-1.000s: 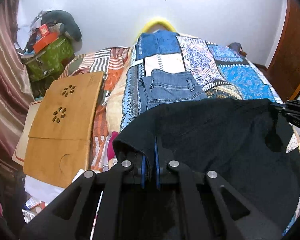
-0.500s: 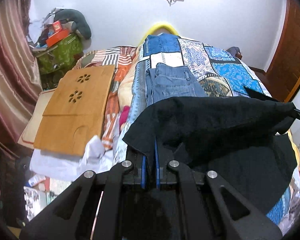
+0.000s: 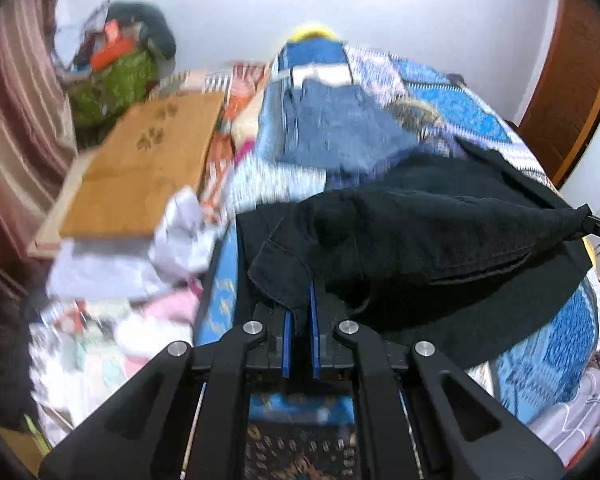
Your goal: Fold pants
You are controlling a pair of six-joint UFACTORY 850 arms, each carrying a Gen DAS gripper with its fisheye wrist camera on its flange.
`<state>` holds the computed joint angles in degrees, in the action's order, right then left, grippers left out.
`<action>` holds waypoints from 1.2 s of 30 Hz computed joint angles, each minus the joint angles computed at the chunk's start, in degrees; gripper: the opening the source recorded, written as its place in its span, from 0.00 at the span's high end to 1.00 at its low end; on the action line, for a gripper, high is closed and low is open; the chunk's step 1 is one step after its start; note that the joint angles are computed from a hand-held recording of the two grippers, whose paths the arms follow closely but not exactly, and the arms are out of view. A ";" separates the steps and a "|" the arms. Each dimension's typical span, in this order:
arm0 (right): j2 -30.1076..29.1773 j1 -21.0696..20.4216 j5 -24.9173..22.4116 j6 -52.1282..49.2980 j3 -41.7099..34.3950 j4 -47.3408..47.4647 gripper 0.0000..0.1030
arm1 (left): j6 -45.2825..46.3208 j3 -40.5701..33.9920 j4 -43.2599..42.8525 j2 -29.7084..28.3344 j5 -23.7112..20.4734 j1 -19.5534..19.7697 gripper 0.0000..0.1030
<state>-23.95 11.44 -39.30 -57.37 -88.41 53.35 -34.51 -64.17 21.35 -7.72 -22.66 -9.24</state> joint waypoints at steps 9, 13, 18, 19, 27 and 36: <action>0.86 0.76 -0.11 2.86 3.66 -2.57 0.94 | 3.32 5.27 -9.63 0.92 1.42 0.70 0.81; 1.82 0.52 0.14 2.74 4.61 -3.09 0.92 | -2.11 5.68 -3.56 1.87 -0.49 -0.02 0.66; 1.88 -0.06 -2.50 7.01 3.13 -7.28 0.79 | -4.85 5.13 0.23 3.30 -3.42 -0.48 0.62; 1.94 -0.24 -2.85 8.09 2.85 -7.97 0.73 | -5.59 4.89 1.13 3.61 -4.03 -0.59 0.61; 3.40 -1.93 -1.07 9.27 1.00 -7.38 0.60 | -13.83 0.19 7.85 4.12 -6.99 -0.67 0.43; -4.76 -1.01 -1.60 16.64 -12.32 -13.92 0.54 | -10.45 -13.38 7.43 -4.83 -9.26 -1.76 0.32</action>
<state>-28.71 10.43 -40.90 -40.74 -100.74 39.43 -44.96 -77.55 28.78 -12.56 -31.92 -11.00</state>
